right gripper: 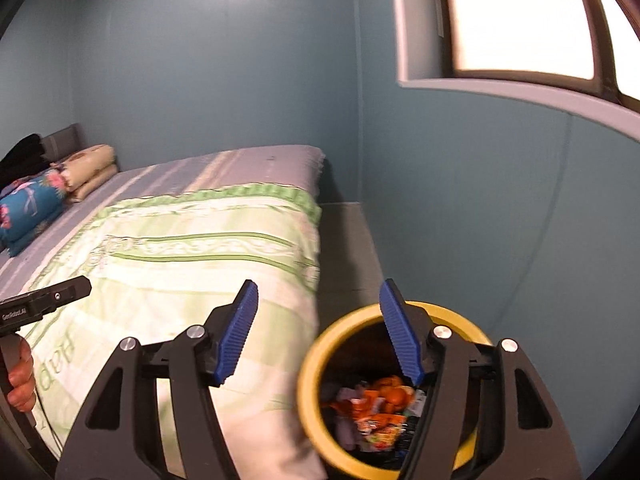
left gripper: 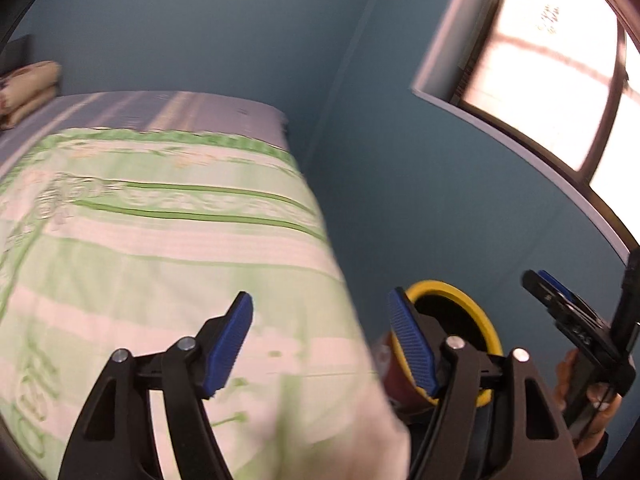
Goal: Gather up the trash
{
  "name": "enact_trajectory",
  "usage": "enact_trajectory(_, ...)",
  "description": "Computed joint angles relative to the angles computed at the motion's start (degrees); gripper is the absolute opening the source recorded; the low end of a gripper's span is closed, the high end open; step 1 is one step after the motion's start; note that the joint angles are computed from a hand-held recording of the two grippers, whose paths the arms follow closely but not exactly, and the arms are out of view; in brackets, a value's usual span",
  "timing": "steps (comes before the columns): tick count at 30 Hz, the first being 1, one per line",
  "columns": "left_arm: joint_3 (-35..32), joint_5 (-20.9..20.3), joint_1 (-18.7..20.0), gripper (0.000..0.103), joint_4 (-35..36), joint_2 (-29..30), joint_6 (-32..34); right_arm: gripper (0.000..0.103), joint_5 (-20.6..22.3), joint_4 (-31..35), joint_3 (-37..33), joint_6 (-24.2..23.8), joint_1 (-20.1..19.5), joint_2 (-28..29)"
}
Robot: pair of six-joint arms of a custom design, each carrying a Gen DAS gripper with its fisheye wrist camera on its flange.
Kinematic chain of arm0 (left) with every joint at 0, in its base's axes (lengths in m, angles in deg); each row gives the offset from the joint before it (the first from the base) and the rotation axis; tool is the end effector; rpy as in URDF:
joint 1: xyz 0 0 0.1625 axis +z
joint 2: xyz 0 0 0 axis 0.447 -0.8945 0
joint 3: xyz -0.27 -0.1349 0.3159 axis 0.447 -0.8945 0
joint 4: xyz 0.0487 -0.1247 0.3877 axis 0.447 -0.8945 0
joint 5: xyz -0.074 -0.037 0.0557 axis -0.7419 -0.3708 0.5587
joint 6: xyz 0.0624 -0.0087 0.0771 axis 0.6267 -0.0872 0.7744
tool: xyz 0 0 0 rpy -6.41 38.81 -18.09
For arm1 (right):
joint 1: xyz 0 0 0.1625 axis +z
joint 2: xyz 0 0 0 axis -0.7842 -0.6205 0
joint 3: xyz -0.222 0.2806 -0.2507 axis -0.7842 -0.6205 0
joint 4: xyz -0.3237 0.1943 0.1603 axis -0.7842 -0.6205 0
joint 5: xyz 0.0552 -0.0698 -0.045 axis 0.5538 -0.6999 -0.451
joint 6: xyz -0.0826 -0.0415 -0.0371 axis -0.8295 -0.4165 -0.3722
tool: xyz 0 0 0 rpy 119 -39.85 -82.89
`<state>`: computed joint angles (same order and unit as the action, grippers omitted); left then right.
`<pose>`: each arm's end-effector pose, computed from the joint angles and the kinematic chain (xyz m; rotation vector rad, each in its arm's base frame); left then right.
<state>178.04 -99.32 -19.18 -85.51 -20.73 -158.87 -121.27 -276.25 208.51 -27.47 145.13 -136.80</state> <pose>-0.3256 -0.2632 0.1015 0.0020 2.2765 -1.3286 0.1406 -0.3054 0.3212 0.9630 -2.3229 1.0797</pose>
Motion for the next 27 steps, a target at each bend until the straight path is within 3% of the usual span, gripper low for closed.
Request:
enact_trajectory(6, -0.14, -4.54, -8.25, 0.079, 28.60, -7.23, -23.78, 0.077, -3.04, -3.51, 2.86, 1.18, 7.82, 1.40)
enact_trajectory(10, -0.86, -9.12, -13.74, 0.086, 40.08, -8.68, -33.88, 0.093, -4.72, -4.74, 4.19, 3.68, 11.93, 1.84)
enact_trajectory(13, -2.13, -12.46, -17.66, 0.093, 47.76, -7.77, -39.76, 0.095, -6.92, -6.37, 5.51, 4.81, 15.47, 2.40)
enact_trajectory(20, -5.35, -17.27, -23.87, 0.095, 56.37, -3.19, -46.65, 0.095, -10.68, -14.95, 8.81, 6.46, 21.33, 5.03)
enact_trajectory(25, -9.92, -19.72, -26.15, 0.095, 62.31, 2.77, -50.02, 0.095, -8.25, -11.83, 10.44, 8.19, 21.23, 0.78)
enact_trajectory(27, -12.35, -20.45, -26.52, 0.095, 65.42, 5.69, -51.05, 0.095, -9.24, -12.84, 11.26, 8.30, 22.35, 0.58)
